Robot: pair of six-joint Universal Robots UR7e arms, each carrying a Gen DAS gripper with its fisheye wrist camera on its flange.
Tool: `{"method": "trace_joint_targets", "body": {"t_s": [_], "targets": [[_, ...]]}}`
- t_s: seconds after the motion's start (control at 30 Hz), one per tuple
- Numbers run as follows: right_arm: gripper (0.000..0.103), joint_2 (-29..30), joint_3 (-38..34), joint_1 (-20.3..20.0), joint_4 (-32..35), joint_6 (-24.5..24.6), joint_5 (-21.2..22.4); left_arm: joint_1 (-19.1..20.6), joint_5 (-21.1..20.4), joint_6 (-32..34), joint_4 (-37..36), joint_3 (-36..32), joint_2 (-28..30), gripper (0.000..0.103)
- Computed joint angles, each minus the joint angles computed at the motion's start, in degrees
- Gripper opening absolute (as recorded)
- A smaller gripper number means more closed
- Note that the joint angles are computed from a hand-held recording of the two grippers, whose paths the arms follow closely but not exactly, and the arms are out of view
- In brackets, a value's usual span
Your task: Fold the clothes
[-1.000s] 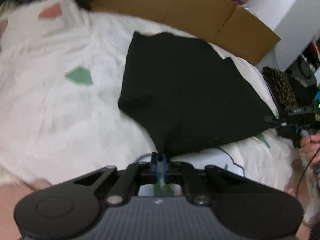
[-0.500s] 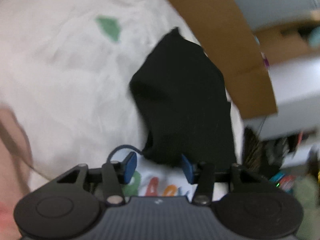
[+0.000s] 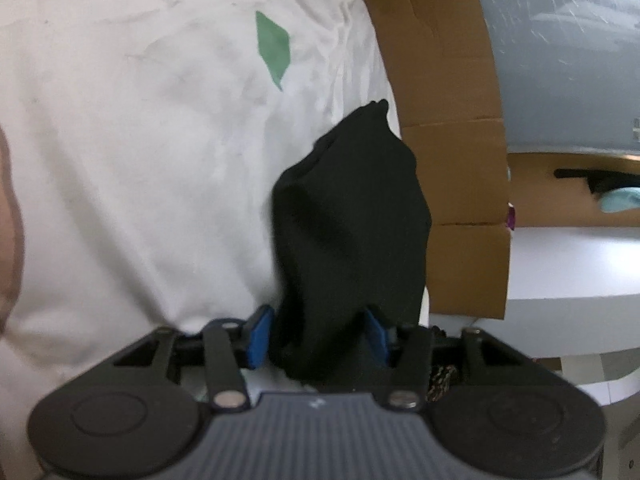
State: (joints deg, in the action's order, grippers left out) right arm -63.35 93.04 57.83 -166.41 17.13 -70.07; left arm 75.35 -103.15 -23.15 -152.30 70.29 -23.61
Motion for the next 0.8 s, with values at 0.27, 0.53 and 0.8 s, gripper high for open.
{"method": "trace_joint_targets", "body": {"t_s": [0.27,0.53,0.8], "targets": [[0.012,0.5,-1.1,0.4,1.1,-0.6,-0.9,0.1,1.2,1.1,2.1,-0.6,-0.2,0.007],[0.009,-1.0,-1.1,1.7,4.6,-4.5,-1.5,-1.9,5.7,3.1,4.9,-1.2,-2.5,0.004],[0.009,-2.6,0.1,2.2,7.6,-5.5,-1.6,-3.1,8.3,2.6,7.6,-0.2,-4.8,0.003]]}}
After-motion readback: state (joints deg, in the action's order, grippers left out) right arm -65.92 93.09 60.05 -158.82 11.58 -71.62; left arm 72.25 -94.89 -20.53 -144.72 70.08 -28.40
